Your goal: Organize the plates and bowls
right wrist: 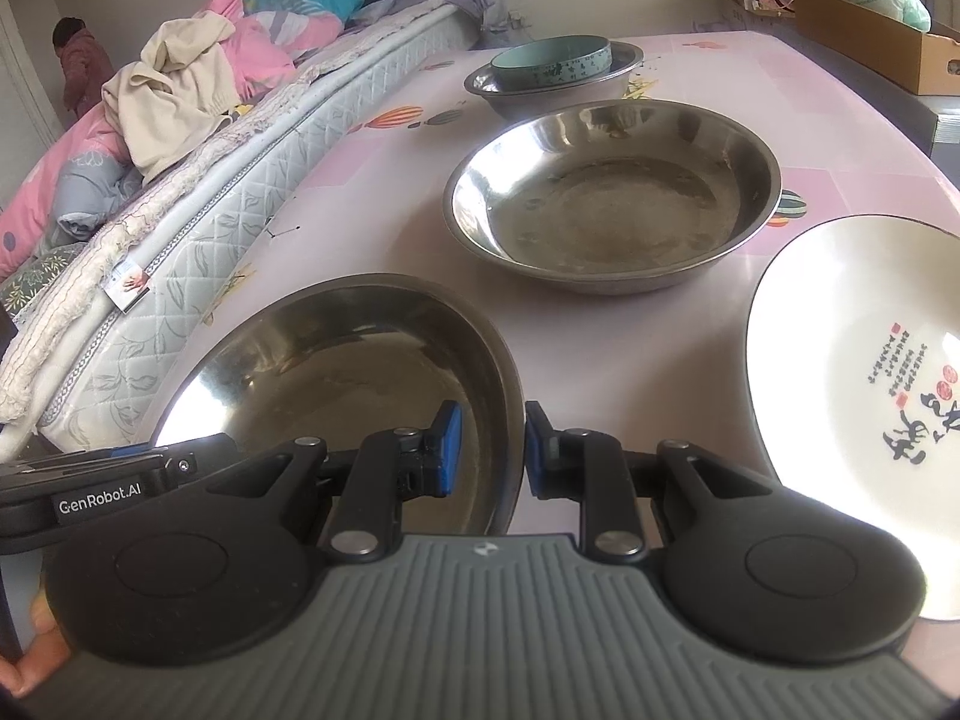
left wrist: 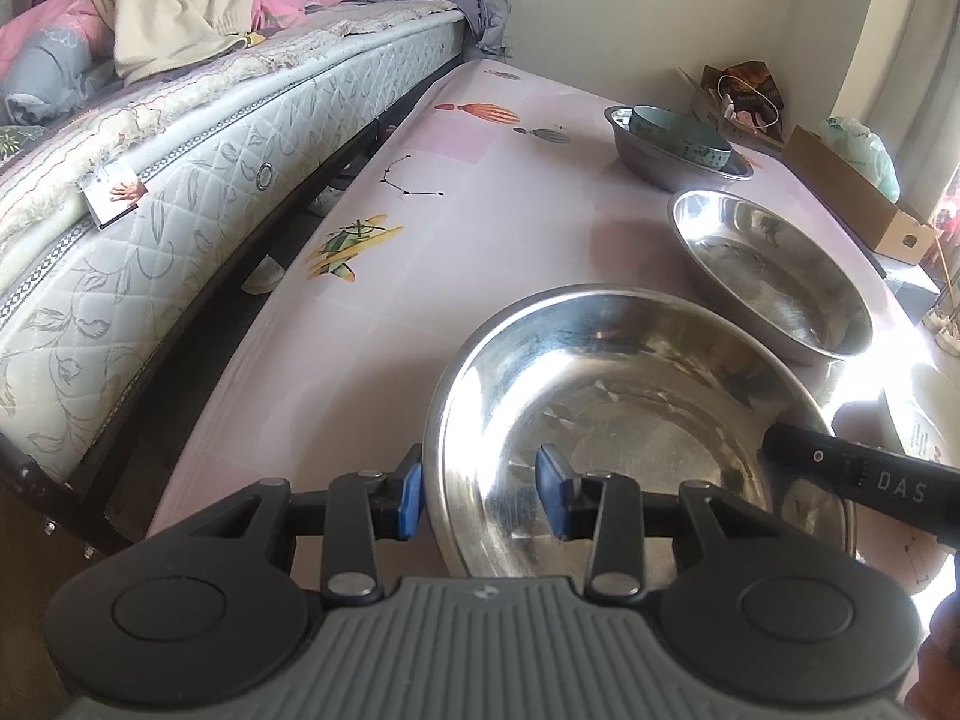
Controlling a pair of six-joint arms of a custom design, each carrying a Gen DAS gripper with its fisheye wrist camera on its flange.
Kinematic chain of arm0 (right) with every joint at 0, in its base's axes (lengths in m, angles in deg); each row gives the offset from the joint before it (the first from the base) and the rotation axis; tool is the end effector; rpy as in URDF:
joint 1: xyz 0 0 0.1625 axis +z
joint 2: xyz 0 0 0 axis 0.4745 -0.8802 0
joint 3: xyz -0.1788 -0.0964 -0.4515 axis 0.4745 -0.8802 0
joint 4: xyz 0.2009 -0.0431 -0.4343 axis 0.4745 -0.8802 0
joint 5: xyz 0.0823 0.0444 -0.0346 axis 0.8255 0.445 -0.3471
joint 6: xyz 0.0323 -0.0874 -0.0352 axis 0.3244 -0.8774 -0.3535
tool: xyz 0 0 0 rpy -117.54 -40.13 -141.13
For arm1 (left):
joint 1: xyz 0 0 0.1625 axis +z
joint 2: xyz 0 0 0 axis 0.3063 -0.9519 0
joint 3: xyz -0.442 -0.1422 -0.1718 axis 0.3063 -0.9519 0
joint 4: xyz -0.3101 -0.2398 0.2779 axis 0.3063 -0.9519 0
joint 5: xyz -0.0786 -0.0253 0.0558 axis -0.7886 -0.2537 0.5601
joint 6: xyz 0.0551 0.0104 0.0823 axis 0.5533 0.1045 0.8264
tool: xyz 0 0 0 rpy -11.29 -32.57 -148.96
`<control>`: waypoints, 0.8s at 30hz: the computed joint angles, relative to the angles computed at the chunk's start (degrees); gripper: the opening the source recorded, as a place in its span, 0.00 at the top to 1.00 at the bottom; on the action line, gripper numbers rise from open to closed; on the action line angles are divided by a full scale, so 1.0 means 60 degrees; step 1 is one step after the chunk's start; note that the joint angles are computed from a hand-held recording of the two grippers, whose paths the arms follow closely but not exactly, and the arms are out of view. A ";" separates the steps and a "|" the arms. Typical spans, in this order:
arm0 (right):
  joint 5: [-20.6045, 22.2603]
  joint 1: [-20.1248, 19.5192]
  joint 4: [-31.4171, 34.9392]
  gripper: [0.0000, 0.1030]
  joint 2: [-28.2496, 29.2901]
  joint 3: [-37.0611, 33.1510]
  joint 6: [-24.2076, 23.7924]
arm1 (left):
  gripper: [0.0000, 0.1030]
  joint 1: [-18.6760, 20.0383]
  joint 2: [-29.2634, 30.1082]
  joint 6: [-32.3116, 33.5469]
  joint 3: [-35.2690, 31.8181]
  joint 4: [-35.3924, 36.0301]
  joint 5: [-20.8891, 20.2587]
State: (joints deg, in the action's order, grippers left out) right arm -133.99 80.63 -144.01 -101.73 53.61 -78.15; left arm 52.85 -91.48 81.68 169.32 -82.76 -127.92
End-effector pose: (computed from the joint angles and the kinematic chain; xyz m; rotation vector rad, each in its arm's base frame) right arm 0.3357 -0.6813 0.0223 0.5254 -2.6465 0.8223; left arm -0.0122 -0.6616 0.3402 0.0830 2.2714 -0.9302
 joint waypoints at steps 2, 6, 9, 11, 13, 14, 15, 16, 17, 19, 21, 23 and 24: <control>-0.0005 0.0007 -0.0004 0.79 -0.0002 0.0010 0.0012 | 0.63 -0.0017 -0.0008 -0.0006 0.0019 -0.0003 0.0029; 0.0012 0.0003 -0.0058 0.79 -0.0001 0.0019 0.0002 | 0.62 -0.0029 -0.0018 -0.0010 0.0031 -0.0010 0.0030; 0.0027 0.0003 -0.0096 0.79 -0.0015 0.0041 0.0008 | 0.62 -0.0047 -0.0032 -0.0021 0.0049 -0.0035 0.0033; 0.0038 0.0002 -0.0091 0.79 -0.0023 0.0040 0.0037 | 0.62 -0.0068 -0.0052 -0.0031 0.0067 -0.0056 0.0046; 0.0058 -0.0007 -0.0096 0.79 -0.0049 0.0067 0.0062 | 0.62 -0.0106 -0.0069 0.0004 0.0099 -0.0110 0.0092; 0.0063 -0.0010 -0.0095 0.79 -0.0049 0.0064 0.0056 | 0.62 -0.0118 -0.0079 0.0007 0.0111 -0.0125 0.0104; 0.0071 -0.0007 -0.0095 0.79 -0.0058 0.0068 0.0068 | 0.62 -0.0121 -0.0089 0.0004 0.0116 -0.0127 0.0099; 0.0079 -0.0007 -0.0107 0.79 -0.0065 0.0076 0.0074 | 0.62 -0.0126 -0.0095 -0.0009 0.0119 -0.0126 0.0091; 0.0086 -0.0004 -0.0115 0.79 -0.0072 0.0082 0.0078 | 0.62 -0.0127 -0.0087 -0.0012 0.0113 -0.0132 0.0095; 0.0106 0.0002 -0.0143 0.79 -0.0095 0.0112 0.0091 | 0.62 -0.0143 -0.0103 -0.0019 0.0128 -0.0143 0.0107; 0.0122 0.0004 -0.0163 0.79 -0.0105 0.0126 0.0089 | 0.62 -0.0158 -0.0115 -0.0040 0.0138 -0.0132 0.0118; 0.0136 0.0006 -0.0168 0.79 -0.0122 0.0147 0.0105 | 0.62 -0.0165 -0.0129 -0.0060 0.0151 -0.0132 0.0113; 0.0132 0.0007 -0.0171 0.79 -0.0123 0.0149 0.0105 | 0.62 -0.0168 -0.0132 -0.0053 0.0153 -0.0130 0.0116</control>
